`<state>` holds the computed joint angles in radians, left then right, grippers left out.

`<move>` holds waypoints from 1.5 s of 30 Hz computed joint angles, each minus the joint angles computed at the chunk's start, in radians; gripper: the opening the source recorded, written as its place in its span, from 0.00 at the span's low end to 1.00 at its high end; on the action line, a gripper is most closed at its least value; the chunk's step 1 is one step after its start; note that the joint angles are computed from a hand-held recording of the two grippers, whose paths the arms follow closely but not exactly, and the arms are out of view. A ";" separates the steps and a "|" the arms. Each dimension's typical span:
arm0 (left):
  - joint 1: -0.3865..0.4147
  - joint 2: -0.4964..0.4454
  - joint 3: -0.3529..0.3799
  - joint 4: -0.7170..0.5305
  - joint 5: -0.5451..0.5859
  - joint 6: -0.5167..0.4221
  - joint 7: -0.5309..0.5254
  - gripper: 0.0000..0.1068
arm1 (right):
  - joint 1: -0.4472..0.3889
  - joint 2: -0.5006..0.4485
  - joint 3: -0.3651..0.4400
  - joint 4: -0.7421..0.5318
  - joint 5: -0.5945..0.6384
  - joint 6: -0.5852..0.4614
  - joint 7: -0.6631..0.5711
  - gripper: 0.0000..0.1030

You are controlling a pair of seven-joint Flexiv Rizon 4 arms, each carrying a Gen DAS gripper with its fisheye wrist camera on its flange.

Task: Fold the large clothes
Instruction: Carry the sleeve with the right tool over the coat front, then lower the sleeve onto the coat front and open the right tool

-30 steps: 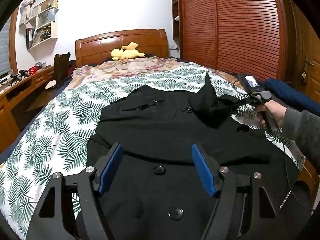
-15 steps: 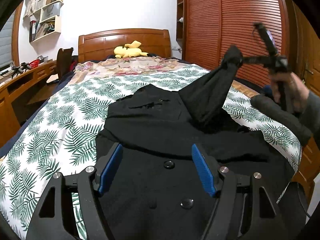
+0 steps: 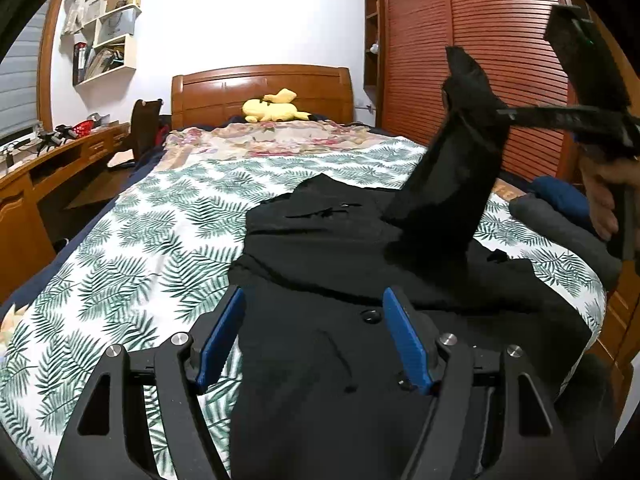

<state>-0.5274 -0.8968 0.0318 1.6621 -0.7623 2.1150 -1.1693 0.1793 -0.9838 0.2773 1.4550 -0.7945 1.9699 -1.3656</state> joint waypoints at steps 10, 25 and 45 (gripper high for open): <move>0.036 0.041 -0.011 0.109 0.020 0.043 -0.031 0.68 | 0.017 -0.012 0.042 0.004 0.031 -0.100 -0.060 0.09; 0.010 0.032 0.016 0.100 -0.044 0.022 -0.007 0.68 | 0.014 -0.091 0.170 -0.065 0.124 -0.218 -0.270 0.14; -0.053 -0.010 0.055 0.023 -0.154 -0.032 0.077 0.68 | -0.070 -0.070 0.330 -0.028 0.333 -0.319 -0.505 0.60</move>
<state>-0.5806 -0.9069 0.0866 1.6848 -0.9160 2.0828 -1.0923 0.1096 -1.0541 0.6069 1.4270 -0.4616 1.6509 -1.8705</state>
